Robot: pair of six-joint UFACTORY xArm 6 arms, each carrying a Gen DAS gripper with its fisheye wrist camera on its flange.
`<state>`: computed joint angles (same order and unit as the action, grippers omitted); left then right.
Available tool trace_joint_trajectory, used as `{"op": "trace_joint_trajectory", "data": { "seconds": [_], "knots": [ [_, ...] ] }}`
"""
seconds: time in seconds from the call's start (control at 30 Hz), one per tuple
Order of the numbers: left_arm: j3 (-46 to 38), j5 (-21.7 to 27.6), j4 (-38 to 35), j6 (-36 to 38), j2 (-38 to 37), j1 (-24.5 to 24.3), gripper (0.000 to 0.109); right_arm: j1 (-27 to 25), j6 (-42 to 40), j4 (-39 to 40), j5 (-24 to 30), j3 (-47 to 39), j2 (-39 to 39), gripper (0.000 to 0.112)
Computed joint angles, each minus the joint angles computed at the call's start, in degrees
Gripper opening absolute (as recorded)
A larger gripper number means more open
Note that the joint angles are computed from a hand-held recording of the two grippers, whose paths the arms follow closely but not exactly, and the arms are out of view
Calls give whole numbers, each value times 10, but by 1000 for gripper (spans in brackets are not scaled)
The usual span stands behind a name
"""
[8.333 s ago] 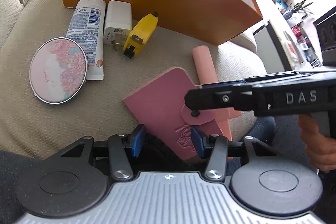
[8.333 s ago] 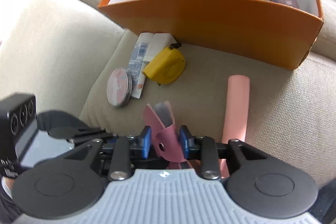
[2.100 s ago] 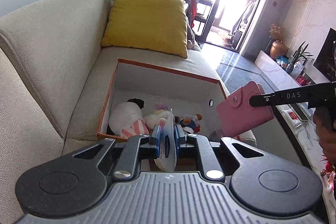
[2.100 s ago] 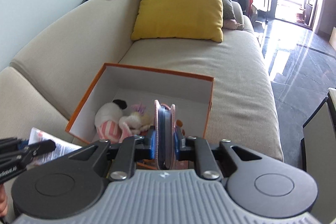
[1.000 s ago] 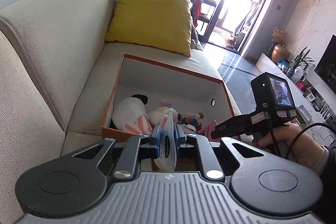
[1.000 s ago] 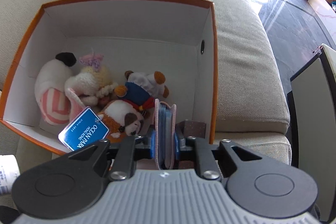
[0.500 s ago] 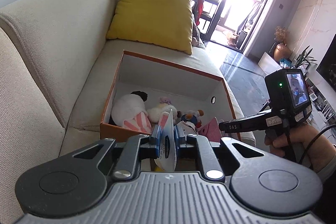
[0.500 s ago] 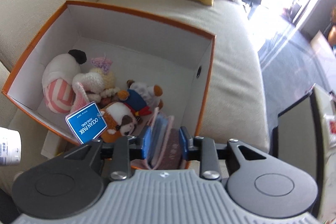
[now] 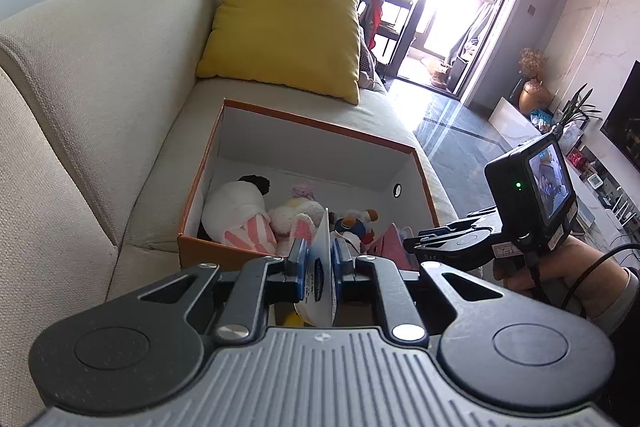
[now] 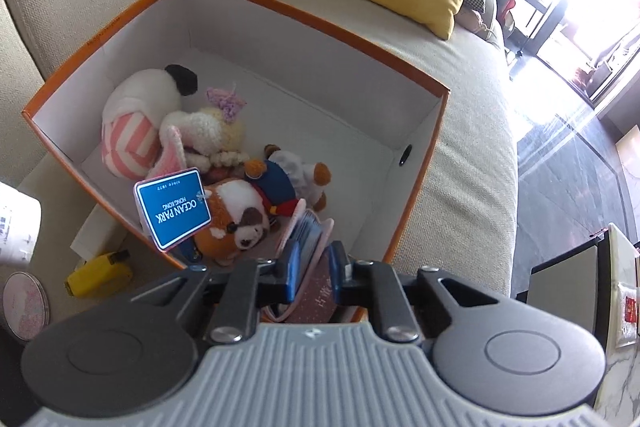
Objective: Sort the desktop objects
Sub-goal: 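Lower both items into the box and open both grippers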
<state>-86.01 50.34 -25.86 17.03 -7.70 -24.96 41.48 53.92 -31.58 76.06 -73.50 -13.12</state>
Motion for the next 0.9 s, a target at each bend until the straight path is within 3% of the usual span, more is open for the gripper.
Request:
{"op": "trace_joint_trajectory", "data": {
  "seconds": [0.23,0.5,0.9],
  "knots": [
    [-46,11,-20,3,27,-8,15,11,28,-37,-1,19,-46,18],
    [-151,18,-25,-15,112,-33,14,7,57,-47,9,53,-97,18],
    [-261,82,-5,-62,234,-58,14,-10,77,-33,-15,99,-137,18]
  ]
}}
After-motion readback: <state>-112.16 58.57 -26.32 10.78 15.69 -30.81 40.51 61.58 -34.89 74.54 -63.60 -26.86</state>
